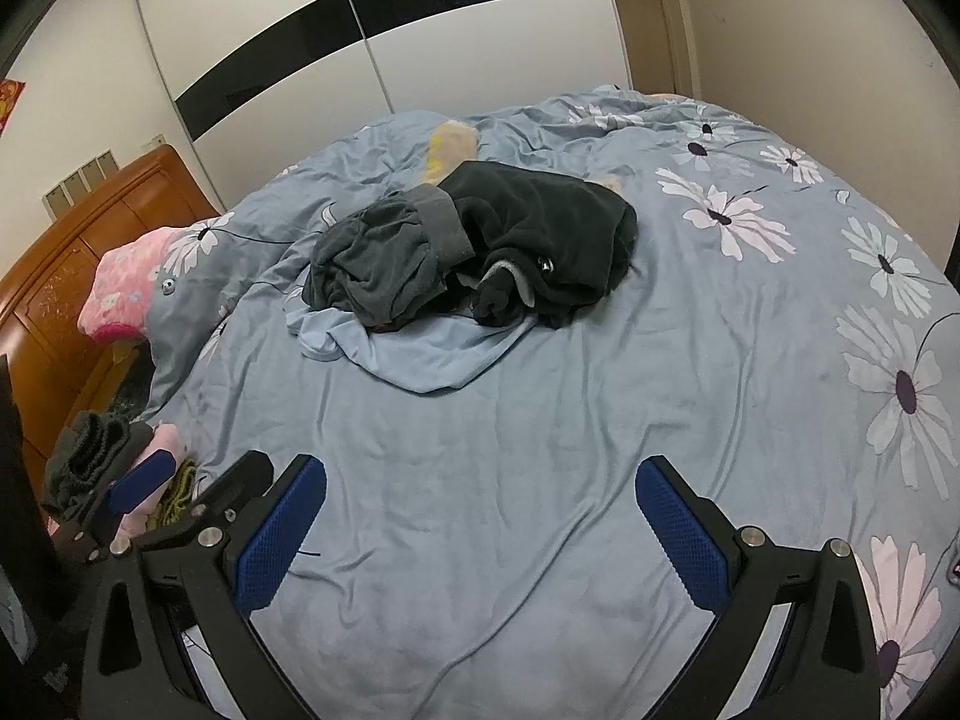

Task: Fold clothes
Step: 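Move both grippers toward the dark grey clothes pile on the bed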

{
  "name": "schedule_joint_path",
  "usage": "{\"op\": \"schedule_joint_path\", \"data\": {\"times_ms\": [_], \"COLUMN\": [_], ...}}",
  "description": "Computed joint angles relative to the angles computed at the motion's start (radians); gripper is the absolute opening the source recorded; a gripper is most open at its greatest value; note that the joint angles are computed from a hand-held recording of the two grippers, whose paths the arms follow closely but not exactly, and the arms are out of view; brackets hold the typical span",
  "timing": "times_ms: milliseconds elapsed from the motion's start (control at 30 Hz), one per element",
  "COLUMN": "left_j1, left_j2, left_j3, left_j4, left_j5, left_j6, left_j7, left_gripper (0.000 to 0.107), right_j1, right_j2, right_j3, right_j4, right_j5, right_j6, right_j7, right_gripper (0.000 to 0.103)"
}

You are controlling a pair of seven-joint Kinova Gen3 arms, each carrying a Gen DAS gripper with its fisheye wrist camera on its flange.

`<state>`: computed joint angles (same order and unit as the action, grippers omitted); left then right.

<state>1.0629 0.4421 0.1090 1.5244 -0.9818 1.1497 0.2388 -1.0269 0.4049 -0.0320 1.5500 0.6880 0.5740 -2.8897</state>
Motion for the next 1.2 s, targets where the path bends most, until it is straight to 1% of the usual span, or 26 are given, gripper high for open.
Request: {"op": "schedule_joint_path", "data": {"times_ms": [67,167,300,633,767,900,1067,1200], "left_j1": [0.000,-0.018,-0.038,-0.101,-0.119,-0.135,-0.144,-0.156], "left_j2": [0.020,0.028,0.041,0.071,0.083,0.096,0.121,0.133], "left_j3": [-0.004,-0.009,-0.024,-0.064,-0.080,-0.094,-0.115,-0.130], "left_j4": [-0.021,-0.028,-0.018,0.023,0.030,0.027,0.010,0.009], "left_j5": [-0.002,0.015,0.020,0.061,0.074,0.090,0.106,0.127], "left_j6": [0.021,0.010,-0.028,-0.169,-0.210,-0.244,-0.264,-0.301], "left_j7": [-0.017,-0.042,-0.053,-0.065,-0.079,-0.104,-0.136,-0.149], "left_gripper": [0.103,0.103,0.103,0.103,0.103,0.103,0.103,0.103], "right_j1": [0.011,0.021,0.033,0.065,0.070,0.072,0.088,0.095], "right_j2": [0.013,0.033,0.064,0.157,0.191,0.223,0.256,0.279], "right_j3": [-0.003,0.001,0.006,0.022,0.032,0.043,0.047,0.052], "right_j4": [-0.009,-0.020,-0.050,-0.138,-0.177,-0.217,-0.249,-0.276], "right_j5": [-0.011,-0.030,-0.060,-0.177,-0.212,-0.241,-0.278,-0.299], "right_j6": [-0.006,-0.018,-0.018,-0.011,-0.001,0.010,0.011,0.016], "right_j7": [0.009,0.023,0.071,0.208,0.253,0.286,0.330,0.360], "right_gripper": [0.103,0.103,0.103,0.103,0.103,0.103,0.103,0.103]}}
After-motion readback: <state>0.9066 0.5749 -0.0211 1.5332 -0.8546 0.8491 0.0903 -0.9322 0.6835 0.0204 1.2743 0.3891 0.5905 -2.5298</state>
